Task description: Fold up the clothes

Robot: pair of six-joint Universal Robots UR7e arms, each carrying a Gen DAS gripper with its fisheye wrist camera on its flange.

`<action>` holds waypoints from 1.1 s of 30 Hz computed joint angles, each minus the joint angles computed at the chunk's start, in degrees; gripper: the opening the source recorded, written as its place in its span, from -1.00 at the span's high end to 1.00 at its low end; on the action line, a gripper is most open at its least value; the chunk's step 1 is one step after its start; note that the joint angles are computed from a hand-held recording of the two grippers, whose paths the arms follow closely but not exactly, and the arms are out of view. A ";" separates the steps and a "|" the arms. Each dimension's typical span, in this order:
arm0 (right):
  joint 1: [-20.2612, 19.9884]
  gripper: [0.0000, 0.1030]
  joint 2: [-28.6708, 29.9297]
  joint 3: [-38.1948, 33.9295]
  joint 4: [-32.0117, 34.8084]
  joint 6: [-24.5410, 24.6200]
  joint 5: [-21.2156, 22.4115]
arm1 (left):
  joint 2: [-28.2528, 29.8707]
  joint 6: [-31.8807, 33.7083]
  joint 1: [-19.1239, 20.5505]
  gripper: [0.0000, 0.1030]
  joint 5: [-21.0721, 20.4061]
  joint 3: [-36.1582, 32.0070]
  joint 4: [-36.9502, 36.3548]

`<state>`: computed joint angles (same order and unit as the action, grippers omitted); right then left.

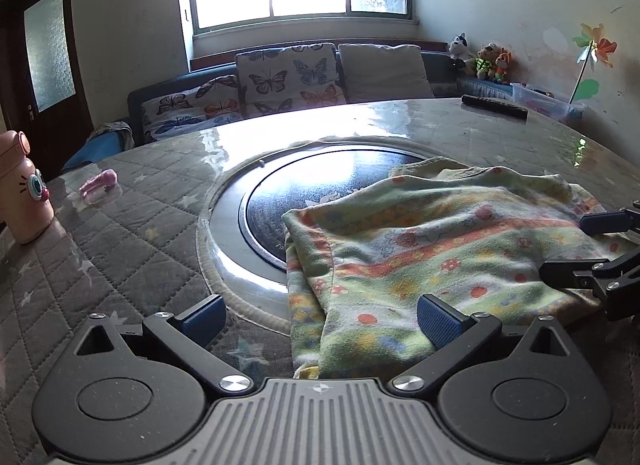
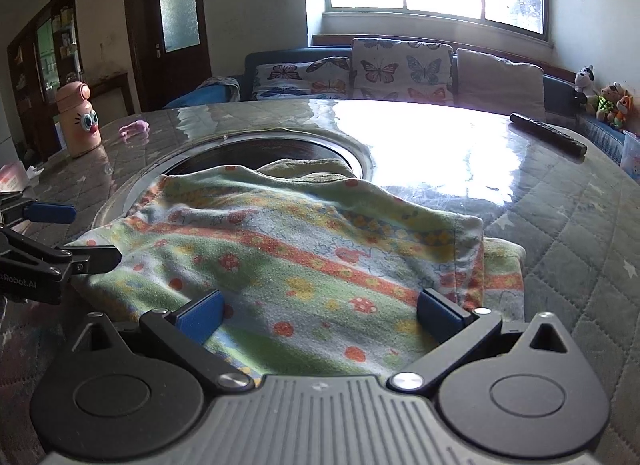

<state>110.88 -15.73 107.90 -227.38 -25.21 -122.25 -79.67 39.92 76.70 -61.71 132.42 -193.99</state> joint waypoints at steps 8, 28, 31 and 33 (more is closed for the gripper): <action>0.49 -1.00 0.29 -0.68 0.63 -0.10 -1.40 | -0.13 -1.74 0.41 -1.00 -0.32 -0.56 1.58; 4.11 -1.00 1.02 -2.84 6.02 -6.30 0.29 | -1.71 0.42 0.67 -1.00 1.17 -0.20 0.69; 4.04 -1.00 0.20 -2.60 4.80 -7.11 0.78 | -1.24 1.19 0.14 -1.00 1.93 -0.47 0.05; 3.50 -1.00 -0.27 -3.19 5.27 -6.39 1.09 | -0.64 1.61 -0.19 -1.00 2.38 -0.88 -0.39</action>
